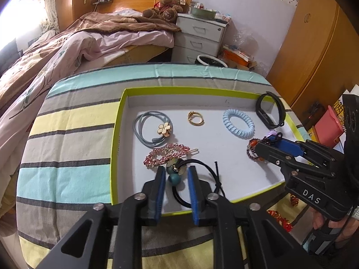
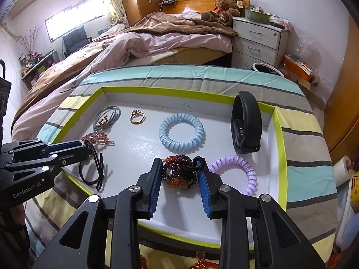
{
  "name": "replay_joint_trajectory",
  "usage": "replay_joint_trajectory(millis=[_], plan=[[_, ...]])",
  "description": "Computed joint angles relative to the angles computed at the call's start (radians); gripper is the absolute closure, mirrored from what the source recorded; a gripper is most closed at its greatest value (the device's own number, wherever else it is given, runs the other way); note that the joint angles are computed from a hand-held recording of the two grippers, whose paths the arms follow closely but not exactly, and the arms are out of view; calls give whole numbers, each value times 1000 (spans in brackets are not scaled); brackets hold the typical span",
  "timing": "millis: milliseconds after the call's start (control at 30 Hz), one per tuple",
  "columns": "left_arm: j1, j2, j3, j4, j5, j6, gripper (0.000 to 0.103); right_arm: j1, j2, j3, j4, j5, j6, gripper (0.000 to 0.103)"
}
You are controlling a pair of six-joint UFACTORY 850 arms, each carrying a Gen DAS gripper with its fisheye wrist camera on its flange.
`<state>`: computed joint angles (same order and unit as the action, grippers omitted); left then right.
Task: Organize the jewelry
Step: 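Carry the hair tie and beaded bracelet into the tray and open both tools, then move the right tool back to the red knotted charms and grasp one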
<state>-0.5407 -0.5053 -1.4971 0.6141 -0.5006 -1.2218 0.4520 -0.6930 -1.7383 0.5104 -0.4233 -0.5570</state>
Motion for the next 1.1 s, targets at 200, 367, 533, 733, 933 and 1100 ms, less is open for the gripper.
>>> replay_joint_trajectory(millis=[200, 367, 533, 733, 933, 1100], plan=[[-16, 32, 25, 49, 12, -57, 69, -4, 34, 40, 54, 21, -49, 63], [-39, 81, 76, 136, 32, -161, 68, -21, 104, 125, 217, 49, -193, 63], [-65, 114, 117, 190, 45, -231, 66, -45, 176, 222, 364, 67, -324, 59], [-93, 138, 155, 224, 71, -298, 66, -74, 243, 318, 507, 76, -442, 59], [-117, 156, 180, 274, 73, -368, 66, -111, 295, 400, 608, 82, -519, 58], [-132, 165, 190, 289, 70, -380, 66, -140, 307, 434, 562, 29, -546, 52]])
